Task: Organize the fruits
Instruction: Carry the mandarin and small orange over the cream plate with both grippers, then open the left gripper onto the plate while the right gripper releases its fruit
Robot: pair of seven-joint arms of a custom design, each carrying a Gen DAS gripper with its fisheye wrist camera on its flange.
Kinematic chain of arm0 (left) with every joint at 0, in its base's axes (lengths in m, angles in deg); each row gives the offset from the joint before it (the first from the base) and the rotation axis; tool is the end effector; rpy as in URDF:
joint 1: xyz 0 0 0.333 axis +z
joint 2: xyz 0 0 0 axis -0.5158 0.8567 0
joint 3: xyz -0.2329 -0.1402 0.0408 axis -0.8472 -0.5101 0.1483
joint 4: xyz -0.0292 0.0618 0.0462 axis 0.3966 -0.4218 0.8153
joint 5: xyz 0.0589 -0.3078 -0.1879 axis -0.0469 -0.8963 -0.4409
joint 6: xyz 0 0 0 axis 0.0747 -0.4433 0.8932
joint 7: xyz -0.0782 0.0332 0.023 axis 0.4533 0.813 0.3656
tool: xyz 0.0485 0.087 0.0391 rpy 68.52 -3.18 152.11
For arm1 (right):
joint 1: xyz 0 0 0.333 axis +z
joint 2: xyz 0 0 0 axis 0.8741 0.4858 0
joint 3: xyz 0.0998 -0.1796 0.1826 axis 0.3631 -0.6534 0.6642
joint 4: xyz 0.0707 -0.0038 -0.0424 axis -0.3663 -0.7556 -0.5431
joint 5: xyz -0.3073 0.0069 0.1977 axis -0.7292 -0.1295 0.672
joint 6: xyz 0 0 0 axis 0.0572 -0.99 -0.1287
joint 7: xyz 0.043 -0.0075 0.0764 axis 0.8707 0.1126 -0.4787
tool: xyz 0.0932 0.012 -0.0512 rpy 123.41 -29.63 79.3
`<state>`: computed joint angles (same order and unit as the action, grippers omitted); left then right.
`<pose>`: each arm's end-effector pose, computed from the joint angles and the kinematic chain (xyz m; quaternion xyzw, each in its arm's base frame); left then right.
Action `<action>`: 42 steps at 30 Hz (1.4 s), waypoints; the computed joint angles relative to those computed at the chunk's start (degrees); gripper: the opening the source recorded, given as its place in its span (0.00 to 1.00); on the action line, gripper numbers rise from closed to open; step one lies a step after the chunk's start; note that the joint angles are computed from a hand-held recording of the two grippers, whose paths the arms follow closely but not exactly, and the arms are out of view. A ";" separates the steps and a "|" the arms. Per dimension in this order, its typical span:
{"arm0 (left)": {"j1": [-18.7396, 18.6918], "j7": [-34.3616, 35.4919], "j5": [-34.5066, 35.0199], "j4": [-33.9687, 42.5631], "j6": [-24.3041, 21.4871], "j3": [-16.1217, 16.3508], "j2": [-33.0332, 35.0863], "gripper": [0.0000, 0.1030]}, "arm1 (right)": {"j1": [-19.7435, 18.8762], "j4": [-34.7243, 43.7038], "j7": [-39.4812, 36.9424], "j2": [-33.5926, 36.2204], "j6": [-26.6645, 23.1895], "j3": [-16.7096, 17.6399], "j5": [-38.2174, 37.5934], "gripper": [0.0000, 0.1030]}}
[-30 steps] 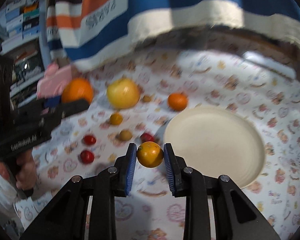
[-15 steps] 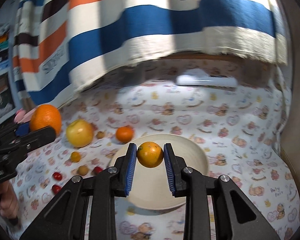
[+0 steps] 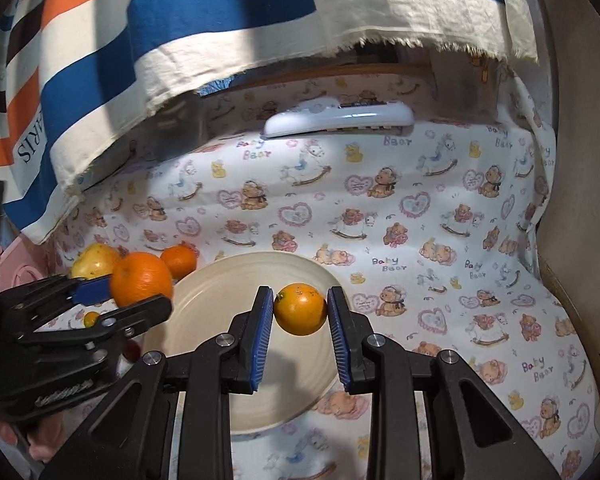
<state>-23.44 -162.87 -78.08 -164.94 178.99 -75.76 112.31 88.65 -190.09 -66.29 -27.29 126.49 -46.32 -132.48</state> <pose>0.6412 -0.0902 0.2911 -0.3000 0.8634 -0.3832 0.1332 0.5087 0.2695 0.2571 -0.4173 0.7653 -0.3680 0.3237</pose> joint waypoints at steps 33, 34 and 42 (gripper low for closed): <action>-3.85 -17.65 25.96 -5.34 2.53 3.39 -0.14 0.47 | 0.21 2.70 -23.72 3.70 14.22 -4.46 23.64 0.28; -3.72 -17.78 26.05 -5.20 2.07 3.33 -0.04 0.48 | 0.17 2.63 -23.53 3.63 14.78 -4.53 23.33 0.28; -0.86 -13.57 21.75 -5.29 2.58 0.69 -0.29 0.54 | 0.02 3.73 -26.31 4.84 16.31 -4.36 25.49 0.28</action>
